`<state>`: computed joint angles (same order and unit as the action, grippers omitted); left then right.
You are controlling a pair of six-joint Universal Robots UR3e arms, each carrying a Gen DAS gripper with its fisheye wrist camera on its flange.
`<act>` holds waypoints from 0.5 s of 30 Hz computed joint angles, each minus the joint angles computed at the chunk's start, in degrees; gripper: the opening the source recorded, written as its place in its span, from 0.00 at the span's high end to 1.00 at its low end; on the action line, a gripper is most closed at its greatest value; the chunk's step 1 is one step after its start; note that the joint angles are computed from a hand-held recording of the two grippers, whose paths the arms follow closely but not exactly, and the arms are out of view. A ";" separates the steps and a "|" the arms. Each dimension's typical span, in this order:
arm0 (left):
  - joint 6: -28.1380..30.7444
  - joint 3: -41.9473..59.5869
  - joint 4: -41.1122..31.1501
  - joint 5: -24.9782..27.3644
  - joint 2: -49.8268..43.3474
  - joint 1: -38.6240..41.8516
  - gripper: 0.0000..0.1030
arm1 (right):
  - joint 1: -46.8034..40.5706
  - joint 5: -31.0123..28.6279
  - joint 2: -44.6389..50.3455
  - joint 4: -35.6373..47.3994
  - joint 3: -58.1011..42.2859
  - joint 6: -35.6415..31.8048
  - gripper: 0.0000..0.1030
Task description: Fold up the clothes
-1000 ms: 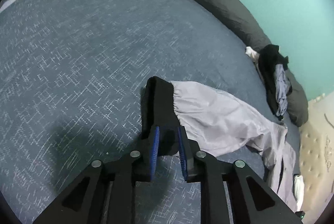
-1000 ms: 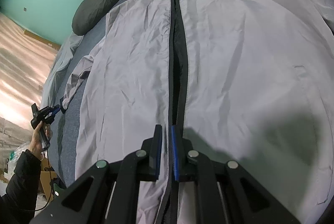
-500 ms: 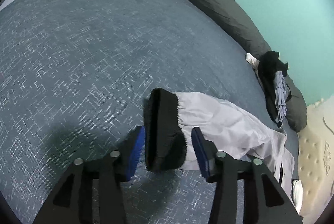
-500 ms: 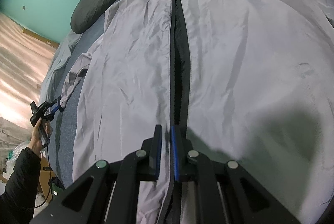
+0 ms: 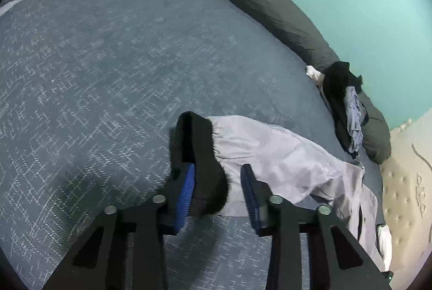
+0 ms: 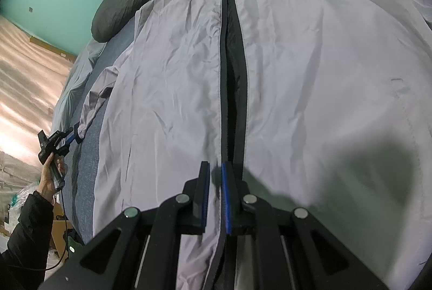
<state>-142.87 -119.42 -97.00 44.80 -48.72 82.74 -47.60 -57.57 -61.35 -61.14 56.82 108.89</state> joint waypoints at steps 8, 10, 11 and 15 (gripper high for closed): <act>5.93 2.06 -7.15 -3.56 -0.92 1.60 0.82 | -0.11 -0.45 -0.48 -0.31 1.25 -0.32 0.92; 7.53 2.11 -9.32 -4.53 -1.40 1.24 0.82 | -0.12 -0.40 -0.46 -0.26 1.24 -0.19 0.92; 7.34 1.84 -9.13 -4.66 -1.64 0.37 0.82 | -0.12 -0.38 -0.54 -0.24 1.27 -0.16 0.92; 3.29 -0.13 -3.66 -4.49 -3.41 -4.30 0.82 | -0.13 -0.36 -0.36 -0.23 1.08 -0.27 0.92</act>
<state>-139.58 -119.55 -100.66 40.32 -52.13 78.45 -47.73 -57.93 -61.71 -61.37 57.91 108.62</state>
